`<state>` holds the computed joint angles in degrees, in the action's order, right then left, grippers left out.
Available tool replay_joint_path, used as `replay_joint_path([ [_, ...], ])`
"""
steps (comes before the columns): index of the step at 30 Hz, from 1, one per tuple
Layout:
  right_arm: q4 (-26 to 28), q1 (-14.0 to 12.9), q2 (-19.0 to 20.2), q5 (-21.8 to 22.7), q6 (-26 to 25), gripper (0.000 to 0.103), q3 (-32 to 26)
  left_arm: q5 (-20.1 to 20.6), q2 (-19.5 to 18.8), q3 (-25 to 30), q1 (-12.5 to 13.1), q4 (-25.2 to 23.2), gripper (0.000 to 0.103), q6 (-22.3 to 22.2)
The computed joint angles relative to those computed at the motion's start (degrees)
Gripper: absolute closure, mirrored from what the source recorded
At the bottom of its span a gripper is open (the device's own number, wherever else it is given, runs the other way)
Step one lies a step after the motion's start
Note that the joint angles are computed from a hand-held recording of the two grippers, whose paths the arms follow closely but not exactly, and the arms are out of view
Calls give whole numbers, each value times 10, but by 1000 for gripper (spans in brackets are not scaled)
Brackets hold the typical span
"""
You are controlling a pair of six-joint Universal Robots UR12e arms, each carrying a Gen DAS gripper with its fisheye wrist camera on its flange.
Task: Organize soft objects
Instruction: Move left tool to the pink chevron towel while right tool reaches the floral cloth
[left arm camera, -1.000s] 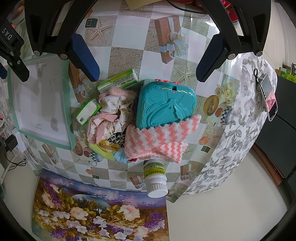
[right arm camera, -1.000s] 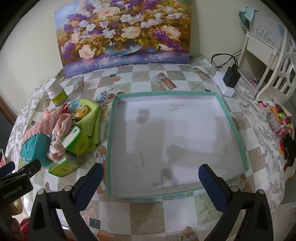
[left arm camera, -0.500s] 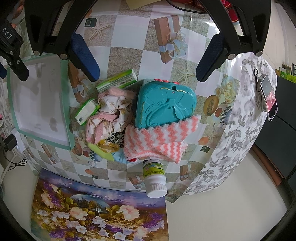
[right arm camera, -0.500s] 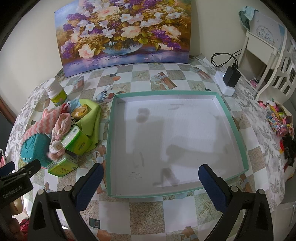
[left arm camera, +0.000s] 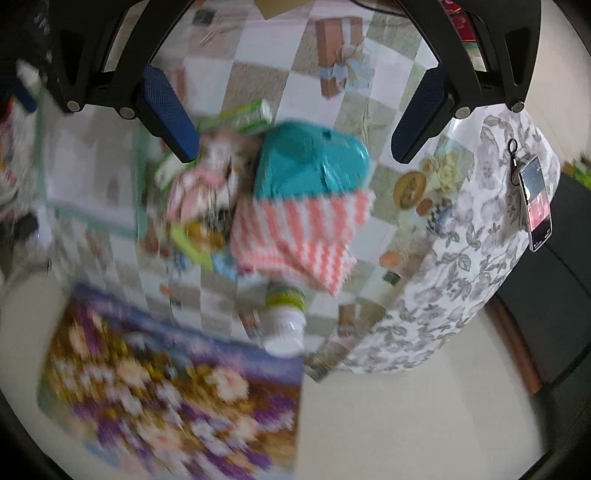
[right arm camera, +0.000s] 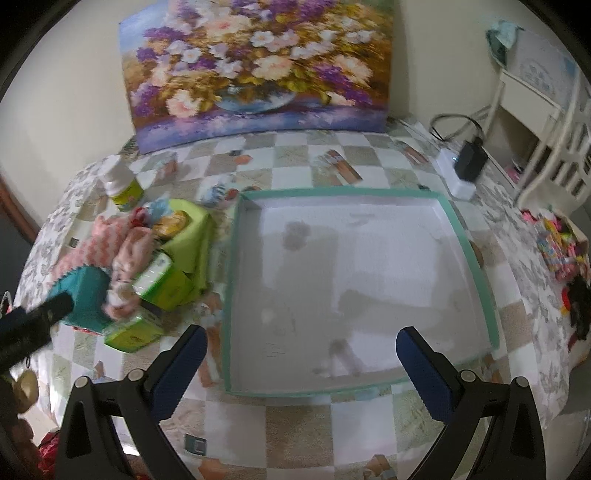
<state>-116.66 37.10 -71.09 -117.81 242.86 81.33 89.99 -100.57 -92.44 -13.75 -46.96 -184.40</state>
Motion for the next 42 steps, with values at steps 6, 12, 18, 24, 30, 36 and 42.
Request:
replay_joint_path([
  [6, -99, -5, 8, -21, -48, 0, -16, 13, -22, 33, 5, 31, 0, -33],
  [12, -125, -15, 40, -8, -96, 0, -56, 10, -49, 70, 6, -15, 0, -35],
  [18, -134, -32, 61, 54, -116, 0, -78, 30, -75, 109, -3, -78, 0, -28],
  [24, -123, -40, 74, 63, -143, 0, -96, 5, -94, 138, 3, -113, 0, -54],
  [30, -144, -54, 75, 131, -138, 7, -77, 10, -108, 148, 3, -133, 0, -46],
  [36, -147, -63, 83, 207, -127, 22, -70, -6, -112, 148, -2, -141, 1, -20],
  [42, -159, -63, 93, 241, -147, 39, -74, 0, -117, 150, -11, -144, 20, 9],
])
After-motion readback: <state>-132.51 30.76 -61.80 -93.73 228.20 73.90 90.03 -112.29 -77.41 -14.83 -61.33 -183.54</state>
